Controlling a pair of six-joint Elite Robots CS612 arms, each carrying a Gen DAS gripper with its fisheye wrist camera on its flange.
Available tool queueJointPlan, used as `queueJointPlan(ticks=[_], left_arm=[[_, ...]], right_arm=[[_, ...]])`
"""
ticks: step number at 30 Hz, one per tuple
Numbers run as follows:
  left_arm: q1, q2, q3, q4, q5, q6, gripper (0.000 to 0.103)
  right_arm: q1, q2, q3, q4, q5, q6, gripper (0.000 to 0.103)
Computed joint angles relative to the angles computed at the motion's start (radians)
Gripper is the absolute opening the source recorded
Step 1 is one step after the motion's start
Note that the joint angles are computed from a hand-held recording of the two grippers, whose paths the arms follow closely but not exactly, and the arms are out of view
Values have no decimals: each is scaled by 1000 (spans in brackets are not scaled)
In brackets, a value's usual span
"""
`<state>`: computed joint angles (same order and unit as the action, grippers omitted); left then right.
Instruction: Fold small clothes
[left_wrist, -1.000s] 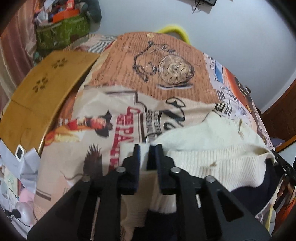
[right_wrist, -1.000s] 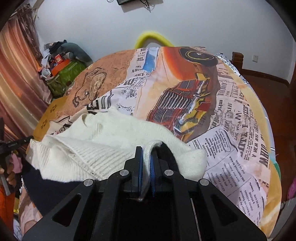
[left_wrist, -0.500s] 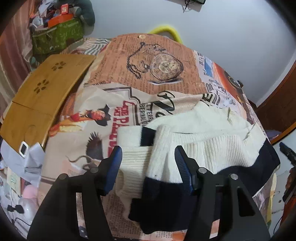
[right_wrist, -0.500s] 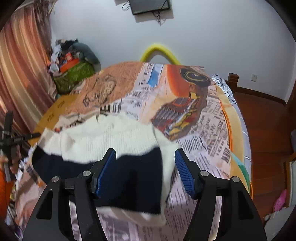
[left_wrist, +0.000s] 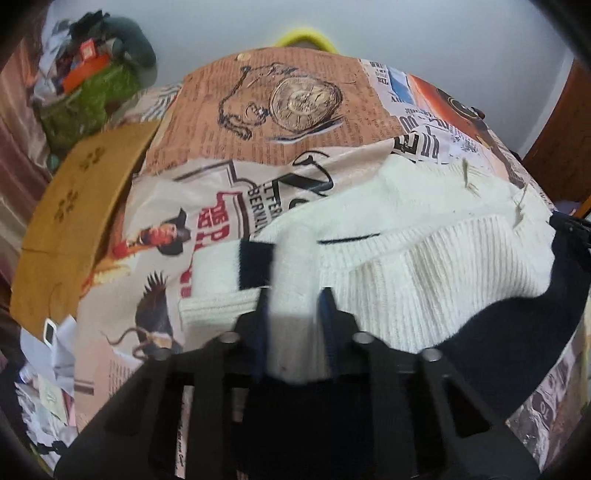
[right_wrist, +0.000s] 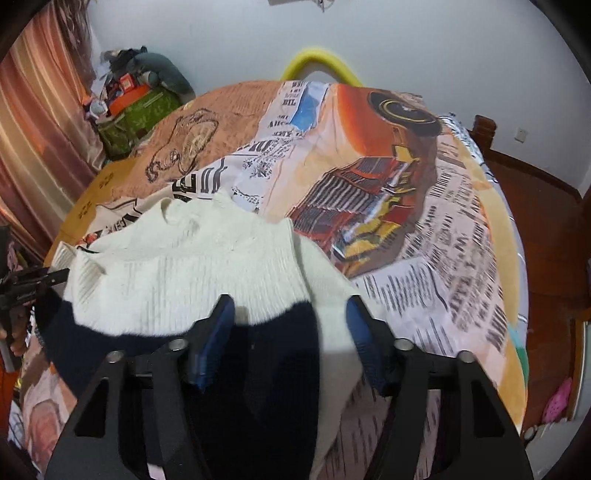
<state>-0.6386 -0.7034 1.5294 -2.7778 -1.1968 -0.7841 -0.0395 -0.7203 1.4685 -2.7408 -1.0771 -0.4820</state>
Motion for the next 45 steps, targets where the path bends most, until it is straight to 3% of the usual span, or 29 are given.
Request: queueJointPlan(ticks=[2,6,11,17,22,27,31,34,36,38,41,45], left_arm=[[-2,4,-6,-11,21,-3,11],[-12,-4,-2,-26,102,-11,9],[-25,-27,7,-62,209,5,8],[-14,-16,-39,-65,256,27,8],[12,31,-123,63,223,2,8],[52,98,-208,226,94,-45,9],[64,112,-215,252,21,-39,10],[57,97,-197,233,34,-6,12],[46,75,-172,208,54,3,18],[40,58,-157,186,61,6,31],[25,24,-121,129,88,12,48],[5,-6,-86,32,84,45,60]], right_arm=[[9,8,-15,18,-20,-23,39],[14,13,-13,3,-27,-48,10],[2,-4,38,-140,6,-42,8],[-17,-12,51,-269,65,35,8],[-10,13,14,-255,17,73,8],[1,40,-16,-173,-56,57,8],[0,43,-18,-151,-67,43,8],[0,29,-11,-135,-67,26,10],[-1,13,6,-152,-65,20,11],[-2,-1,26,-190,-60,22,12],[-8,-28,60,-231,-9,32,17],[-10,-67,114,-276,77,18,27]])
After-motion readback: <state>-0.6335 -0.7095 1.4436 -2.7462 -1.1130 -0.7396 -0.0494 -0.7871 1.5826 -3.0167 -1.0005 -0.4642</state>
